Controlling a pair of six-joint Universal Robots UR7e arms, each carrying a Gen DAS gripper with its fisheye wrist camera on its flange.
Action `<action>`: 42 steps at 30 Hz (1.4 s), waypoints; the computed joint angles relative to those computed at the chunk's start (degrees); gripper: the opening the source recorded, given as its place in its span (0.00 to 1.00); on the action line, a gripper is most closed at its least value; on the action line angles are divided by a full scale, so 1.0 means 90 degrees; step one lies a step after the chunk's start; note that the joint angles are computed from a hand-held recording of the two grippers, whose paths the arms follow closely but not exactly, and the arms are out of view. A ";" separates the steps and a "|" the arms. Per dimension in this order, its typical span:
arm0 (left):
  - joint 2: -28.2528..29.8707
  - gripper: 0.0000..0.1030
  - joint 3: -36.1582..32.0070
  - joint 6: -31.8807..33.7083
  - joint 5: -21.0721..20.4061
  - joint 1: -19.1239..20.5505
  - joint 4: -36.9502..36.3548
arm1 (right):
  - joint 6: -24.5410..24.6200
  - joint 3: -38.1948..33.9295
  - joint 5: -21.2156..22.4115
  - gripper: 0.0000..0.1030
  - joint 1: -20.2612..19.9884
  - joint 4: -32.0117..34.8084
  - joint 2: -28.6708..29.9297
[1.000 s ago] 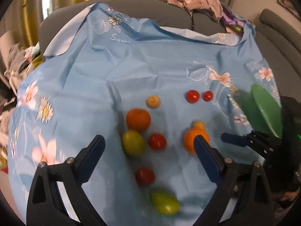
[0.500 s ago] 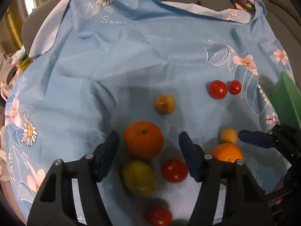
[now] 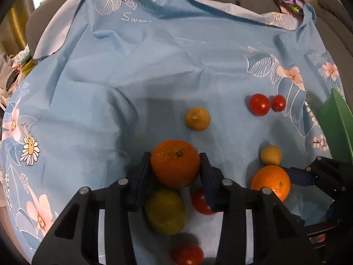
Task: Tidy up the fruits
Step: 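Carry the left orange into the green bowl and open while the right gripper releases its orange there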
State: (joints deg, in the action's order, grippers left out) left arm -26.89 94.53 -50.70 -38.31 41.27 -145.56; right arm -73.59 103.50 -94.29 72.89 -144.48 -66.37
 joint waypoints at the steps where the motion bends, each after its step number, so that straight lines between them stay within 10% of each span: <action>1: -0.0031 0.41 0.0042 -0.0042 0.0013 -0.0044 -0.0022 | 0.0012 0.0007 0.0063 0.46 -0.0019 0.0031 -0.0027; 22: 0.0773 0.41 -0.1211 0.1421 -0.0080 -0.1186 -0.0993 | 0.0253 -0.0071 0.2112 0.46 -0.0948 0.0489 -0.1649; 42: 0.2756 0.42 -0.4576 0.2729 -0.1107 -0.0997 0.0294 | 0.1040 -0.0934 0.1837 0.46 -0.1573 -0.0076 -0.1287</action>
